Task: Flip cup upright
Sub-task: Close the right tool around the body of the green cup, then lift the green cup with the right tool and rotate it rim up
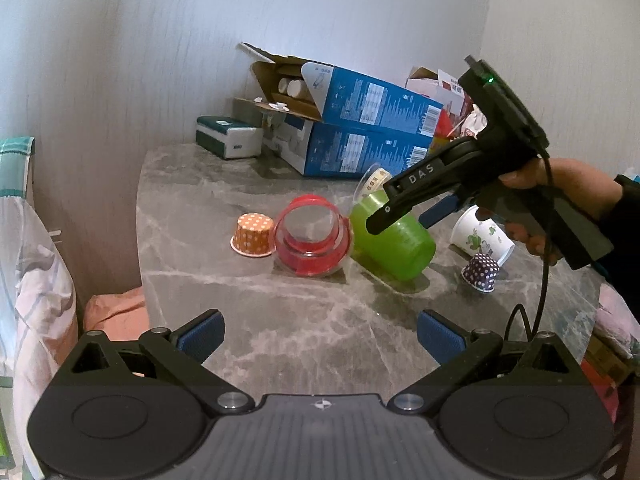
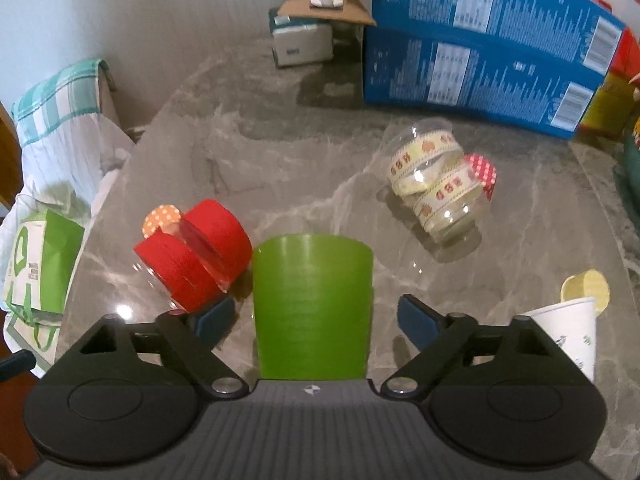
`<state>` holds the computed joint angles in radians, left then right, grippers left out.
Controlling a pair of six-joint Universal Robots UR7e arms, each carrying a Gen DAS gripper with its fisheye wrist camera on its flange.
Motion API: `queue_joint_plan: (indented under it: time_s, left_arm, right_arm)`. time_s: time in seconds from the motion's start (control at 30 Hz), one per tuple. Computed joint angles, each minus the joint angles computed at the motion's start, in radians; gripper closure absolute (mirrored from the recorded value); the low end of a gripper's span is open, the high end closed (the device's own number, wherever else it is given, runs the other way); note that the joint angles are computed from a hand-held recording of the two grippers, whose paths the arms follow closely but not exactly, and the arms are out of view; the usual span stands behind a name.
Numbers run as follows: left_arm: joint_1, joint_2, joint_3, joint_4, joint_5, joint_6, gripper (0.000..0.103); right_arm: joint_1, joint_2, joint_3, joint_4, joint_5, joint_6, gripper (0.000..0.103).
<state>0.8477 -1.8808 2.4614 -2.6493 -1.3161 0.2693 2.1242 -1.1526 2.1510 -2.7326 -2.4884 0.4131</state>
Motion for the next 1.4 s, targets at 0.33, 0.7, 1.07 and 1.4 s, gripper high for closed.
queue_joint_plan:
  time_s: [0.33, 0.7, 1.07, 1.4]
  left_arm:
    - [0.002, -0.058, 0.008, 0.025, 0.013, -0.011, 0.0]
    - [-0.055, -0.171, 0.03, 0.079, 0.012, -0.066, 0.0]
    - [-0.031, -0.203, 0.002, 0.218, -0.14, -0.163, 0.0]
    - [-0.017, -0.127, -0.073, 0.33, -0.154, -0.302, 0.0]
  right_arm:
    - [-0.022, -0.01, -0.01, 0.094, 0.057, 0.041, 0.037]
    - [0.185, -0.086, 0.085, 0.109, -0.041, 0.229, 0.037]
    - [0.343, -0.081, 0.2, 0.119, -0.052, 0.537, 0.037]
    - [0.298, -0.026, 0.224, 0.035, 0.035, 0.57, 0.037]
